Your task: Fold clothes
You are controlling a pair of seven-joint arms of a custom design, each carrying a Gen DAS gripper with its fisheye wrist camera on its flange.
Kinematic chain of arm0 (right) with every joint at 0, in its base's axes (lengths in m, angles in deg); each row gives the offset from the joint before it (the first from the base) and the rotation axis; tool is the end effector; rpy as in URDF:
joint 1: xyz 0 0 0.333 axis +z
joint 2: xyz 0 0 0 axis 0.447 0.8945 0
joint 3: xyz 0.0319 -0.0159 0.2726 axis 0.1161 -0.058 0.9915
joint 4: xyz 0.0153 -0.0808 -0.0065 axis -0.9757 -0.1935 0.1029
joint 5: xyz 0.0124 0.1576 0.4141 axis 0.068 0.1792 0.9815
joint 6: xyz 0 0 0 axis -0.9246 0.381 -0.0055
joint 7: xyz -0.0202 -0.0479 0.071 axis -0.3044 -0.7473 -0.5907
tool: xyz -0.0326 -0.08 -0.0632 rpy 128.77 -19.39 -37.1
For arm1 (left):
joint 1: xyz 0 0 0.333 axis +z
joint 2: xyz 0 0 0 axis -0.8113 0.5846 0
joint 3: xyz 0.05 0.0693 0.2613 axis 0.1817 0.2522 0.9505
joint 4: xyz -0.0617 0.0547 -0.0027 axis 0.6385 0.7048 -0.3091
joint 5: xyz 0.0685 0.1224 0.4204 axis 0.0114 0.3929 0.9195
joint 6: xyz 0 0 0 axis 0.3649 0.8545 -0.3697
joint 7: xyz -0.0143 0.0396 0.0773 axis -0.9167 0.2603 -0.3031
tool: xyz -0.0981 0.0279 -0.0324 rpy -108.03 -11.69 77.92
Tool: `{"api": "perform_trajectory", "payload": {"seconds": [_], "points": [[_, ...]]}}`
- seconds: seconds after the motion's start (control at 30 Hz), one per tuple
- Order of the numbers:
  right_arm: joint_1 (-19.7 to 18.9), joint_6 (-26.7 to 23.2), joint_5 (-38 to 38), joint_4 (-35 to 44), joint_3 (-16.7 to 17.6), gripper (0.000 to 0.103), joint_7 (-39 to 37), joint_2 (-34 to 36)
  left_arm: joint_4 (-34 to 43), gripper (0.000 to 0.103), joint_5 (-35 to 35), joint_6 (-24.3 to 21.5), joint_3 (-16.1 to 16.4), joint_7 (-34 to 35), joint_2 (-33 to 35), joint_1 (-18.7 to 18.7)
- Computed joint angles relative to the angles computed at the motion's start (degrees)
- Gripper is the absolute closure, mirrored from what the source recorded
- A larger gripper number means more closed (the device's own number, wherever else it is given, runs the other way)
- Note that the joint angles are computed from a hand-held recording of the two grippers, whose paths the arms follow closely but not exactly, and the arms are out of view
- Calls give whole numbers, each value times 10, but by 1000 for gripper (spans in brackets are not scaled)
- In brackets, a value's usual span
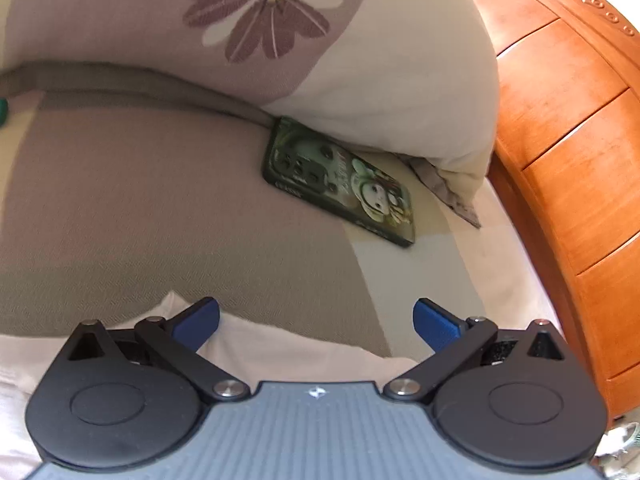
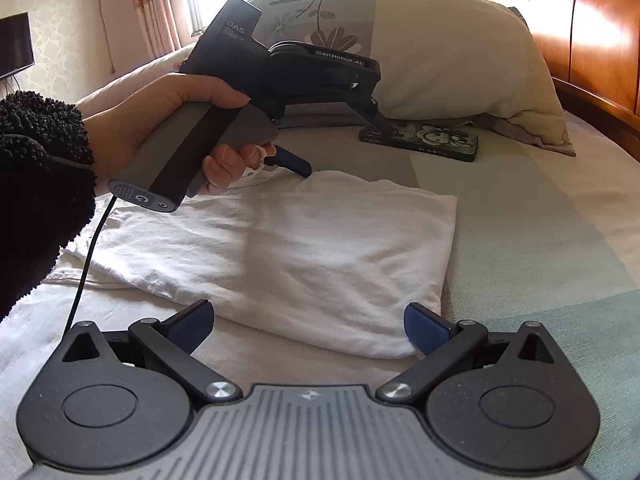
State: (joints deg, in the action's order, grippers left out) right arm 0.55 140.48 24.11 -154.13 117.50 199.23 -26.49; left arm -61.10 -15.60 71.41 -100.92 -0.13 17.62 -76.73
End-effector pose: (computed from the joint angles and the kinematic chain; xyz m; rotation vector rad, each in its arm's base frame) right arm 0.4221 0.3674 0.3807 -1.7740 1.4060 -0.5044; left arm 0.6530 -0.4626 0.4320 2.0765 -2.0493 1.1445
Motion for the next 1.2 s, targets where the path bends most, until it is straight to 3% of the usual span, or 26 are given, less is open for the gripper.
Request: {"api": "perform_trajectory", "payload": {"seconds": [0.13, 0.27, 0.33, 0.5, 0.67, 0.77, 0.83, 0.93, 1.03, 1.13, 1.2], "points": [[8, 16, 11, -7, -6, 0, 1, -15, -78, 1, 9, 3, -2, 10, -82, 7], [-4, 20, 39, -11, 9, 0, -3, -38, -215, 1, 37, 4, 8, -1, -224, 14], [-11, 15, 51, -12, 14, 0, 0, -46, -284, 1, 56, -1, 14, -24, -298, 17], [23, 29, 78, -24, -24, 0, 6, -28, -450, 1, 74, -12, 15, -102, -465, 33], [25, 17, 85, -17, -17, 0, 11, -27, -613, 1, 59, -13, 14, -159, -609, 20], [81, 41, 88, -26, -59, 0, -6, -8, -694, 1, 21, 8, 29, -162, -667, -10], [104, 39, 99, -30, -70, 0, -24, -8, -746, 1, -4, 24, 38, -170, -701, -29], [95, 23, 95, -27, -50, 0, -38, -25, -805, 1, -36, 45, 50, -188, -734, -53], [82, 12, 82, -23, -33, 0, -36, -38, -860, 1, -34, 79, 42, -209, -775, -64], [82, 11, 69, -20, -36, 0, -33, -34, -870, 1, -23, 42, 48, -201, -808, -78], [92, 17, 65, -22, -49, 0, -38, -25, -849, 1, -5, 28, 43, -196, -800, -62]]}}
